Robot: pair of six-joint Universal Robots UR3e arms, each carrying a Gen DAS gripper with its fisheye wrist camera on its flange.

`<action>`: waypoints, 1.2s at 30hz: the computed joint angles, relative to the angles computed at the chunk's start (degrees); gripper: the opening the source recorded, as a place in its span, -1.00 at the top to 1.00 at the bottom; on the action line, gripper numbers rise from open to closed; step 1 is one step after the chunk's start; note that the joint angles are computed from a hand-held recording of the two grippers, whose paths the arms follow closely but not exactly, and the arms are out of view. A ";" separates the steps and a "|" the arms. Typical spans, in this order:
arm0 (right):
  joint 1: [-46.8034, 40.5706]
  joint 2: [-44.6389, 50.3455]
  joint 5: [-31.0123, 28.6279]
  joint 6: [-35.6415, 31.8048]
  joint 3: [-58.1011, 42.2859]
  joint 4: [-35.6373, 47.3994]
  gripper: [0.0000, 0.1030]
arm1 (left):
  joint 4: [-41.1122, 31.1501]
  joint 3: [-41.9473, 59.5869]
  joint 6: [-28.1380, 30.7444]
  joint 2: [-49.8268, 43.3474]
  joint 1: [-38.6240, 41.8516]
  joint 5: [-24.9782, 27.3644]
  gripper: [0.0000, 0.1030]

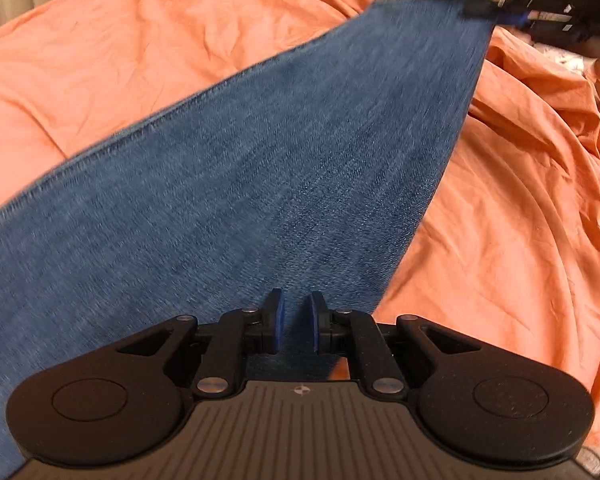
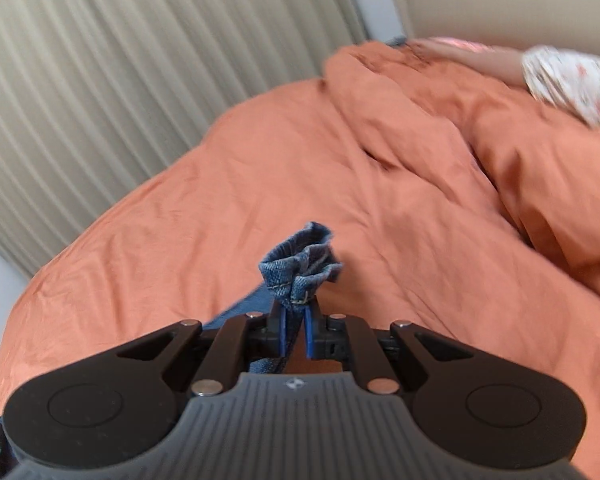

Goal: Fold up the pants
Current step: 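Grasp the leg hem with the right gripper and lift it up, then carry the held hem over the jeans toward the waistband with the right gripper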

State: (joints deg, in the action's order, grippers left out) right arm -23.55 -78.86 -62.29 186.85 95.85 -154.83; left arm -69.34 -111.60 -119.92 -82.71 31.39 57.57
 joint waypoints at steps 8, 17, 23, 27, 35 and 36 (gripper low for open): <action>11.12 -4.28 -5.01 -4.52 -12.12 8.71 0.92 | -33.82 8.72 19.27 7.23 15.08 -3.70 0.74; 33.53 5.04 -16.92 -6.79 -31.69 15.44 0.92 | -53.54 22.15 36.26 6.04 38.62 -2.65 0.74; 47.44 17.38 -20.62 -3.82 -41.93 17.83 0.92 | -57.49 30.43 40.21 0.92 48.44 -2.90 0.74; 54.90 27.24 -21.08 -3.56 -47.41 23.33 0.93 | -55.46 31.10 40.29 -1.87 52.55 -1.71 0.73; 60.52 36.71 -24.13 -5.26 -54.91 35.28 0.55 | -52.11 32.58 36.38 -9.35 53.76 -0.12 0.51; 60.06 36.89 -22.71 -4.71 -56.63 37.28 0.42 | -52.18 32.86 35.91 -10.43 53.69 -0.11 0.48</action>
State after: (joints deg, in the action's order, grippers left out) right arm 36.51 -41.97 -85.00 182.14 39.22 -117.55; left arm -121.52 -78.74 -84.00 -93.14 85.09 57.46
